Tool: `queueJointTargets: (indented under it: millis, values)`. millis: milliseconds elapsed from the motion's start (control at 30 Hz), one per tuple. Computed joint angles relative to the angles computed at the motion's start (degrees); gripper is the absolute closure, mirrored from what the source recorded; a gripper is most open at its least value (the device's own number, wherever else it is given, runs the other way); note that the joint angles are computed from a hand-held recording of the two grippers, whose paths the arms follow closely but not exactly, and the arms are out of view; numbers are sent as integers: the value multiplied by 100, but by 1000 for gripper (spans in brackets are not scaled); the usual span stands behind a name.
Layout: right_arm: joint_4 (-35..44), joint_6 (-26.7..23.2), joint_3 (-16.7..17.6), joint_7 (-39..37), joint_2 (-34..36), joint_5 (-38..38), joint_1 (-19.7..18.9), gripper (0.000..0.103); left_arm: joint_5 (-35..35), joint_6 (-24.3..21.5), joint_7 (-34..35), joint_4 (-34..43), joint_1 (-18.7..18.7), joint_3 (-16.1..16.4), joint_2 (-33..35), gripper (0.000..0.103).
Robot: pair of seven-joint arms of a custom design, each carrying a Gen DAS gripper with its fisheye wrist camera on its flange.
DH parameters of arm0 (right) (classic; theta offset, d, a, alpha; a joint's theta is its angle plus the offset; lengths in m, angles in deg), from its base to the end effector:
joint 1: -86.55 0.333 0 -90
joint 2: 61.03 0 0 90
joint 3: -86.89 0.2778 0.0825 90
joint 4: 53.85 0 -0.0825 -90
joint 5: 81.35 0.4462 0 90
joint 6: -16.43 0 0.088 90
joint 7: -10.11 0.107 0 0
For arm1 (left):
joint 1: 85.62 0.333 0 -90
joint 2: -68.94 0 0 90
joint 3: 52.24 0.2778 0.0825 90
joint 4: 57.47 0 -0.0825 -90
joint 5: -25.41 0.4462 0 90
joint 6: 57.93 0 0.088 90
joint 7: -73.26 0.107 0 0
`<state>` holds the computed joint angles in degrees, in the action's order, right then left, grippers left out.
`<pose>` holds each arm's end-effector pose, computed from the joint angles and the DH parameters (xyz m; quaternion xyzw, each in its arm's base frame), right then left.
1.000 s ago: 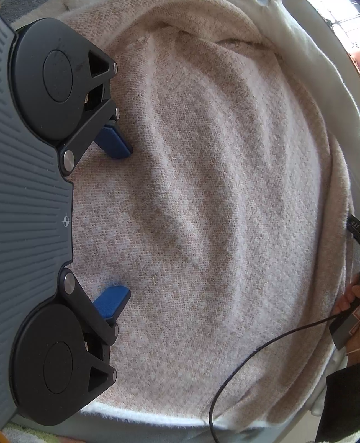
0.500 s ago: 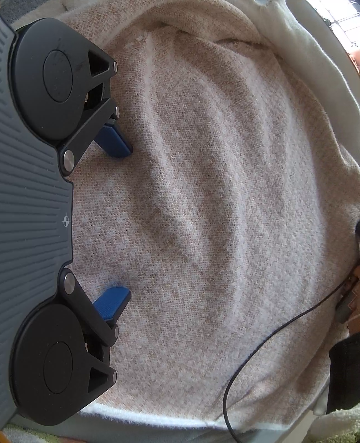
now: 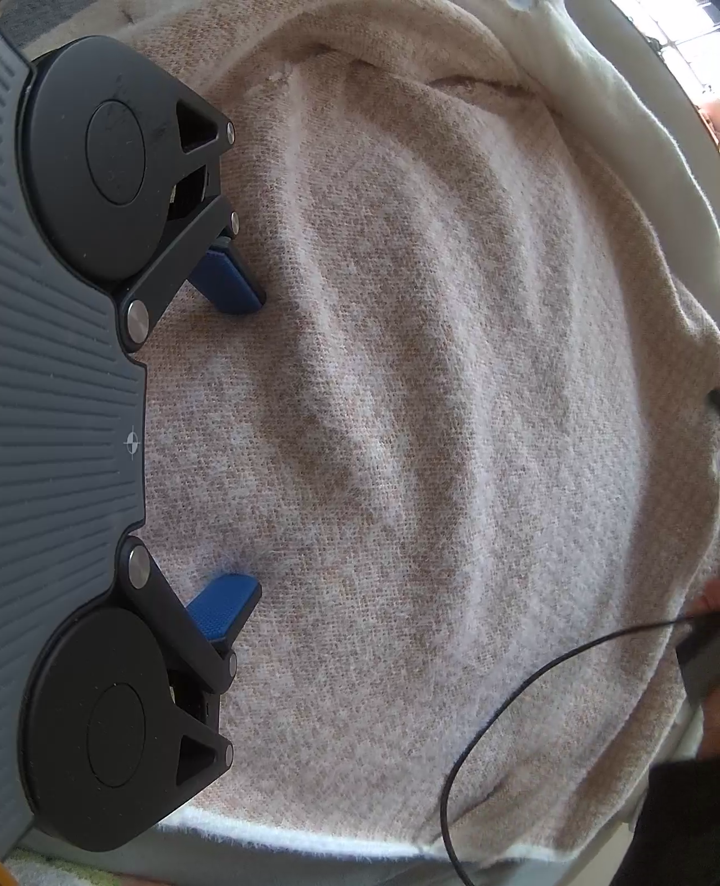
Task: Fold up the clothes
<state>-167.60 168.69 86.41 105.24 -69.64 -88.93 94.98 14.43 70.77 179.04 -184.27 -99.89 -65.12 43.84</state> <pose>0.6239 0.0906 0.5746 -0.6908 0.6009 -0.2880 0.2806 0.4739 -0.2596 0.5483 -0.4250 0.8747 -0.2019 0.1161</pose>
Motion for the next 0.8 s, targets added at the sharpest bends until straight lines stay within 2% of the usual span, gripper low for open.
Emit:
queueJointTargets:
  millis: [67, 133, 267, 300, 367, 433, 500, 633, 733, 800]
  values:
    - [389, -296, -14, 517, 417, -225, -153, 80, -12, 47, -55, -47, 6, -3, -36, 1]
    - [651, -483, -82, 683, 670, 119, -208, 80, -28, 85, -101, -92, 7, 0, -71, 1]
    - [657, -768, -49, 1046, 453, 278, -209, 78, -48, 101, -160, -165, 6, 11, -156, 2]
    - [610, -821, -71, 909, 337, 557, -185, 77, -58, 79, -179, -166, 8, 19, -178, 2]
    - [639, -971, -239, 296, 198, 1804, -107, 77, -113, 37, -215, -152, 10, 51, -221, 2]
    - [528, -1490, -479, -258, -194, 3393, -4, 76, -239, -1, -233, -155, 4, 122, -318, 4]
    - [503, -2127, -667, -635, -513, 4269, 97, 76, -423, -15, -193, -147, 2, 236, -453, 4]
    - [577, -3368, -690, -1007, -800, 4586, 176, 71, -918, -160, -299, -185, 94, 536, -868, 3]
    - [356, -3793, -578, -1245, -957, 4763, 363, 70, -1112, -388, -573, -260, 326, 710, -1224, 3]
    - [-32, -3815, -441, -1433, -1252, 4825, 514, 70, -960, -430, -796, -408, 579, 691, -1515, 3]
